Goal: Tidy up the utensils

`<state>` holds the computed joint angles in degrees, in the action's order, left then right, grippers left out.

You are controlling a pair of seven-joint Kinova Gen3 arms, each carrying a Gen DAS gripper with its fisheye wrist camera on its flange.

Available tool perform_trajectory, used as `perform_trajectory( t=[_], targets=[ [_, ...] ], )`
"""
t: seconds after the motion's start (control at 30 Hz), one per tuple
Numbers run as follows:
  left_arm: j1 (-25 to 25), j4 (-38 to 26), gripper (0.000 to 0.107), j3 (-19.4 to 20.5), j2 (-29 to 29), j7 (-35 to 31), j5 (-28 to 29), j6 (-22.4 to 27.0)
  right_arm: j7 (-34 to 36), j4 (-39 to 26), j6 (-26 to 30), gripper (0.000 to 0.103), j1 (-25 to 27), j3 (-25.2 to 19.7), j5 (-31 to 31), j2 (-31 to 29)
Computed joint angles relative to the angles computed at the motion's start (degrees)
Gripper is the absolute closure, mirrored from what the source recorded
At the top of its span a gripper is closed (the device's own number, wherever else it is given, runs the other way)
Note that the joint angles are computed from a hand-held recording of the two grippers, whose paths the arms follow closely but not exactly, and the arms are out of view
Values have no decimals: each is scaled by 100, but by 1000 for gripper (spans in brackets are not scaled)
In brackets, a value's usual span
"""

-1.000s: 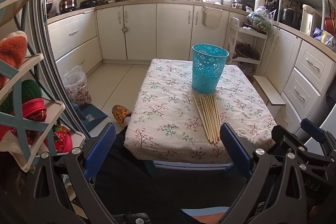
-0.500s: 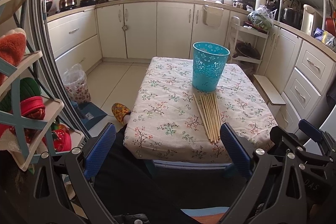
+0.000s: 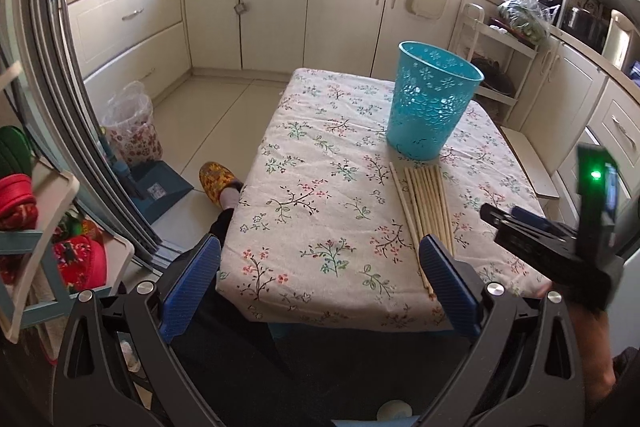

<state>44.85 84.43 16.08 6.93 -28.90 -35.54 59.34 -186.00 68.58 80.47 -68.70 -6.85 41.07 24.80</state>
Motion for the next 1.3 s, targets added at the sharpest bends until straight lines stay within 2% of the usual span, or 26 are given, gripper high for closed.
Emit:
perform_trajectory(
  t=[0.1, 0.23, 0.5, 0.77, 0.87, 0.9, 1.03, 1.13, 1.3],
  targets=[
    [-142, -92, 12, -82, 197, -180, 236, -146, 246, 83, -442, 69, 383, -3, -243, 88],
    [-222, -130, 12, -221, 369, -386, 500, -313, 616, -20, -686, 75, 684, 75, -567, 262],
    [-239, -366, 12, -443, 692, -700, 865, -392, 832, 37, -902, 75, 796, 276, -674, 292],
    [-131, -643, 12, -595, 950, -869, 966, -348, 1270, -123, -703, 76, 816, 307, -638, 427],
    [-105, -877, 12, -649, 1147, -976, 1002, -328, 1687, -119, -755, 86, 853, 254, -640, 423],
    [-103, -939, 12, -671, 1210, -1032, 1027, -329, 1887, -66, -827, 92, 904, 214, -678, 377],
    [-113, -1568, 12, -704, 1747, -1480, 1291, -163, 2601, 237, -1127, 95, 1176, 88, -923, 123],
    [-31, -2124, 12, -826, 2208, -1759, 1454, 73, 2839, 560, -1364, 95, 1318, 40, -1043, -100],
    [189, -3238, 12, -1145, 3008, -2019, 1591, 602, 2063, 1396, -2193, 95, 1338, 66, -816, -505]
  ],
)
